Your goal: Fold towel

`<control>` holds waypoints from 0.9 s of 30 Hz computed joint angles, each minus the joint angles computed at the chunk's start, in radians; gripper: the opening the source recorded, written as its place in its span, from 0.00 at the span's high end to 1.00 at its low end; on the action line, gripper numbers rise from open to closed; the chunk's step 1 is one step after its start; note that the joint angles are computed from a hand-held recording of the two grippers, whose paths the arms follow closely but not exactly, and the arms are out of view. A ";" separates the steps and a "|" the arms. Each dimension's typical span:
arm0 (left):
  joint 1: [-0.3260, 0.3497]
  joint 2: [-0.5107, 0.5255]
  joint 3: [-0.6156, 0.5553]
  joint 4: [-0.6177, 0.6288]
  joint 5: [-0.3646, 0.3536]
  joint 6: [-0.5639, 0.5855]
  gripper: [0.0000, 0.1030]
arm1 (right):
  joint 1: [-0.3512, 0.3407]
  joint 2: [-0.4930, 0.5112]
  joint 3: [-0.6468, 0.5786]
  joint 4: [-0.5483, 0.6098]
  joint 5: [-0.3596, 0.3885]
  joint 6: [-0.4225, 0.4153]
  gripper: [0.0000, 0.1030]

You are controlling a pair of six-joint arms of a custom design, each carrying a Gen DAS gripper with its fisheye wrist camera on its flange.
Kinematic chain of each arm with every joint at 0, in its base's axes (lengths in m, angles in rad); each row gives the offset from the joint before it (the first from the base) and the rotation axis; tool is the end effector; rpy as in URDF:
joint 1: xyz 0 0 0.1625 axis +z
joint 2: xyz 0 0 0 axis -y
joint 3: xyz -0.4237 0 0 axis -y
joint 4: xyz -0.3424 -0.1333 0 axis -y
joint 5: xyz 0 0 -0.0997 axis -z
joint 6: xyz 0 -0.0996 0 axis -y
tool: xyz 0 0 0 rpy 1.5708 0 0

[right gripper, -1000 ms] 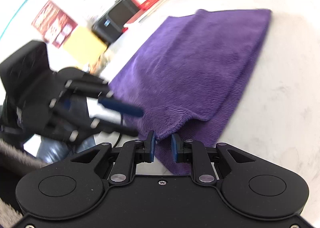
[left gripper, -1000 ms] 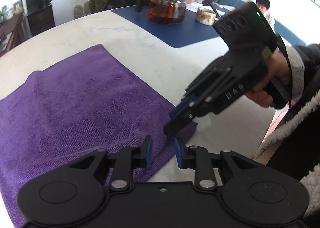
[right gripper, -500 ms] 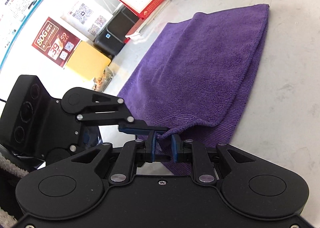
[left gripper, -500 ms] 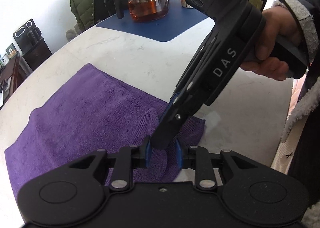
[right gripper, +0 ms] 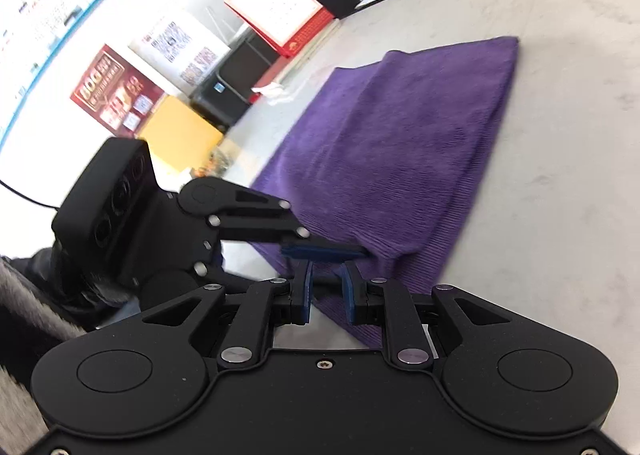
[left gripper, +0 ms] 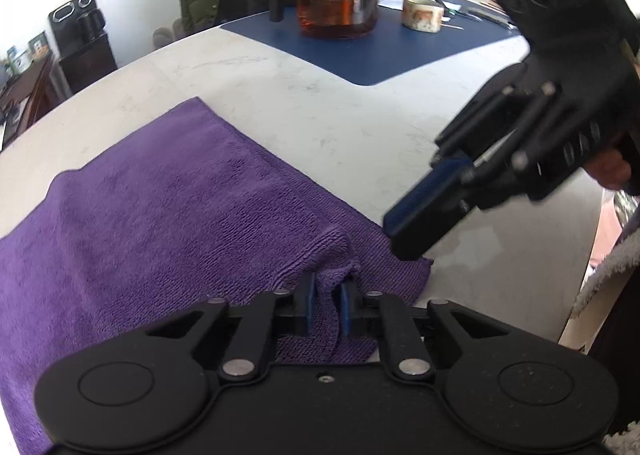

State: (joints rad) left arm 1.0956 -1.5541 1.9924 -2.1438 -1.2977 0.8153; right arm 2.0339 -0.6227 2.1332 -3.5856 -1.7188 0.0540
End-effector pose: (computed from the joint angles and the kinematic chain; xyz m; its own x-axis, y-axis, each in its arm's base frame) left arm -0.0538 -0.4546 0.3592 -0.2684 0.9214 -0.2810 0.9462 0.3069 0.1025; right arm 0.3293 -0.3941 0.0298 -0.9365 -0.3353 0.1028 -0.3411 0.8026 -0.4895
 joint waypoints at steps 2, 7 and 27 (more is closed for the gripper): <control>0.006 0.003 -0.016 0.014 -0.020 -0.035 0.94 | 0.051 0.010 -0.020 0.039 -0.124 -0.076 0.84; 0.014 0.005 -0.058 0.071 -0.071 -0.093 0.96 | 0.124 0.055 -0.078 0.107 -0.265 -0.236 0.84; 0.057 0.051 -0.198 0.209 -0.329 -0.187 0.97 | 0.181 0.115 -0.158 0.205 -0.404 -0.320 0.91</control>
